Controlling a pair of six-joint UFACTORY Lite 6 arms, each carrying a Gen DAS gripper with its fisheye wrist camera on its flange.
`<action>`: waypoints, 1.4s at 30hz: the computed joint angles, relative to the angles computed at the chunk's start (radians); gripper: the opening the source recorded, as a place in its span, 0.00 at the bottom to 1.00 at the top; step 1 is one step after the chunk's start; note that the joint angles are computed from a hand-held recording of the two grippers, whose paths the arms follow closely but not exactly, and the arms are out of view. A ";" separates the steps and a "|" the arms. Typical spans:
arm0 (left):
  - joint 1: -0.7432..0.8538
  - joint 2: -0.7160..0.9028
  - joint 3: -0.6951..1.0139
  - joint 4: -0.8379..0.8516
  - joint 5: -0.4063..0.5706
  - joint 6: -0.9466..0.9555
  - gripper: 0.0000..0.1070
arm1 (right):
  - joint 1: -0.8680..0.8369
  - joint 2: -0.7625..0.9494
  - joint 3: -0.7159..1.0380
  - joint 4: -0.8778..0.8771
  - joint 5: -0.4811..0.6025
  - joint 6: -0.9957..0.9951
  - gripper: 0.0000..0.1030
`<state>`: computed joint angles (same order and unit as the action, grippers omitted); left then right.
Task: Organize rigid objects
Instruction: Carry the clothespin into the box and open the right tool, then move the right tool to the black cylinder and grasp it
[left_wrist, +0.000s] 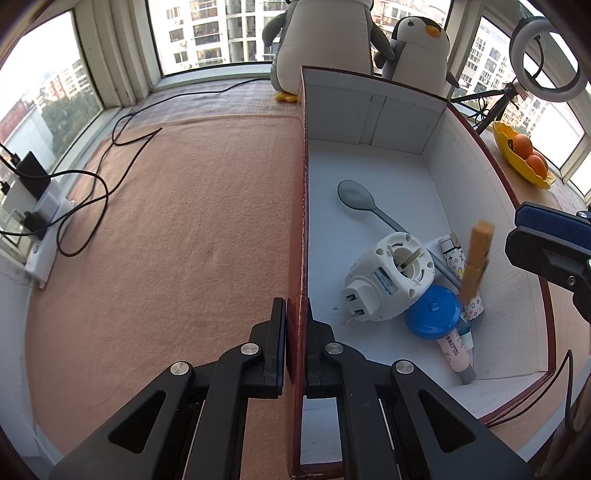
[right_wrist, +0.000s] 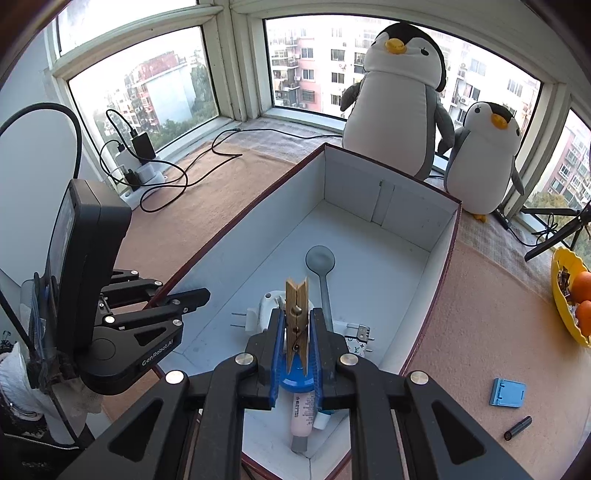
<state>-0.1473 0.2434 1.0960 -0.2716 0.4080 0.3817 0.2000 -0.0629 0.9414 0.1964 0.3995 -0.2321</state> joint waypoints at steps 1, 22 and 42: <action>0.000 0.000 -0.001 0.003 -0.001 -0.002 0.05 | 0.002 -0.005 -0.003 -0.011 -0.005 0.008 0.30; -0.025 -0.010 -0.007 0.102 0.001 -0.121 0.05 | -0.056 -0.056 -0.028 0.058 -0.011 -0.096 0.44; -0.045 -0.008 0.001 0.182 0.008 -0.217 0.05 | -0.657 -0.091 -0.074 0.435 0.125 -0.611 0.45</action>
<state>-0.1923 0.2354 1.0975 -0.0897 0.4157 0.1646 -0.4569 -0.1538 0.8678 0.6312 0.5246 -0.8428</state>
